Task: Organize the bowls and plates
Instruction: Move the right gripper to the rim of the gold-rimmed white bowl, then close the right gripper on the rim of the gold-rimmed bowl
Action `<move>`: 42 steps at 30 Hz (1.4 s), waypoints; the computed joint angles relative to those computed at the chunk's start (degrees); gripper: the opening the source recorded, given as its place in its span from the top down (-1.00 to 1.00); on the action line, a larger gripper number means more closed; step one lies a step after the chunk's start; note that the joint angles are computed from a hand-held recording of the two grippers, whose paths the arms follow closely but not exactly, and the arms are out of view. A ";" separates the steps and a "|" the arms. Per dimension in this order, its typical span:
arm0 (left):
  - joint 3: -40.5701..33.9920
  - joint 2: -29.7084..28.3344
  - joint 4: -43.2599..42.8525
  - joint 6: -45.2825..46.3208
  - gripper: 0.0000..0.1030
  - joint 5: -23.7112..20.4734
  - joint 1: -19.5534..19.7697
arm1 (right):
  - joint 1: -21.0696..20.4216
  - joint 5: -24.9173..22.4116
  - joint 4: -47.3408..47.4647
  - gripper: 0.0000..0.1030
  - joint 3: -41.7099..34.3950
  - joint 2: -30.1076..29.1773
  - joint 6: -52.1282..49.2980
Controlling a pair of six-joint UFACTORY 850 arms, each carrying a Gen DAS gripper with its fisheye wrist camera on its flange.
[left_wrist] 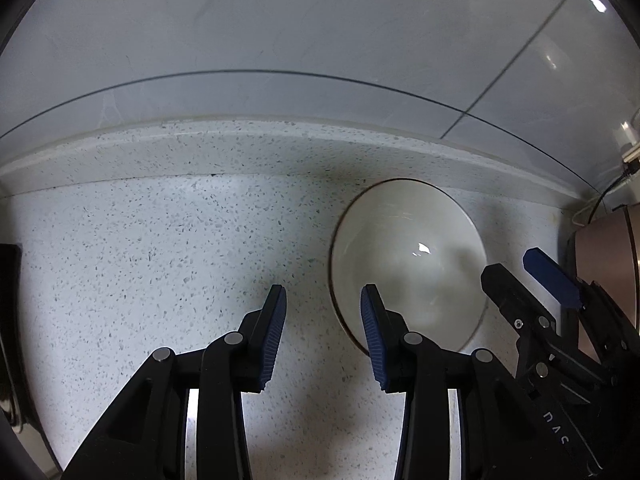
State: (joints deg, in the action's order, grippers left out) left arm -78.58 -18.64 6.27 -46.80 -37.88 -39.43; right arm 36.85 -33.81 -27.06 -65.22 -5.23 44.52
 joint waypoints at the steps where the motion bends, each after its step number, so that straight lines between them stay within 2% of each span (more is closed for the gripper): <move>1: -0.09 -0.32 -0.81 0.53 0.36 0.11 0.36 | -0.20 0.13 0.40 0.01 -0.09 -0.31 -0.26; 12: -3.27 -5.14 -2.45 2.40 0.35 0.13 2.41 | -3.85 2.46 11.10 0.01 -2.47 -5.82 -8.10; 20: -4.27 -7.07 -5.15 4.91 0.35 1.31 2.94 | -6.17 3.69 19.34 0.02 -2.33 -7.51 -14.79; 25: -4.46 -7.40 -7.25 6.32 0.38 1.54 2.84 | -7.92 4.42 27.83 0.19 -1.54 -8.01 -21.34; 28: -4.32 -7.49 -8.95 7.67 0.45 2.07 3.02 | -9.35 5.15 36.30 0.34 -0.97 -8.06 -28.60; 33: -4.46 -7.60 -11.38 10.46 0.66 2.23 2.99 | -9.29 4.88 38.33 0.66 -1.60 -8.55 -31.50; 36: -3.49 -6.77 -14.29 13.20 0.86 2.65 2.93 | -8.97 4.70 37.64 0.71 -1.49 -8.34 -30.72; 42: -3.12 -6.99 -18.00 14.56 0.87 2.48 2.83 | -8.82 3.88 38.60 0.73 -0.14 -6.92 -29.84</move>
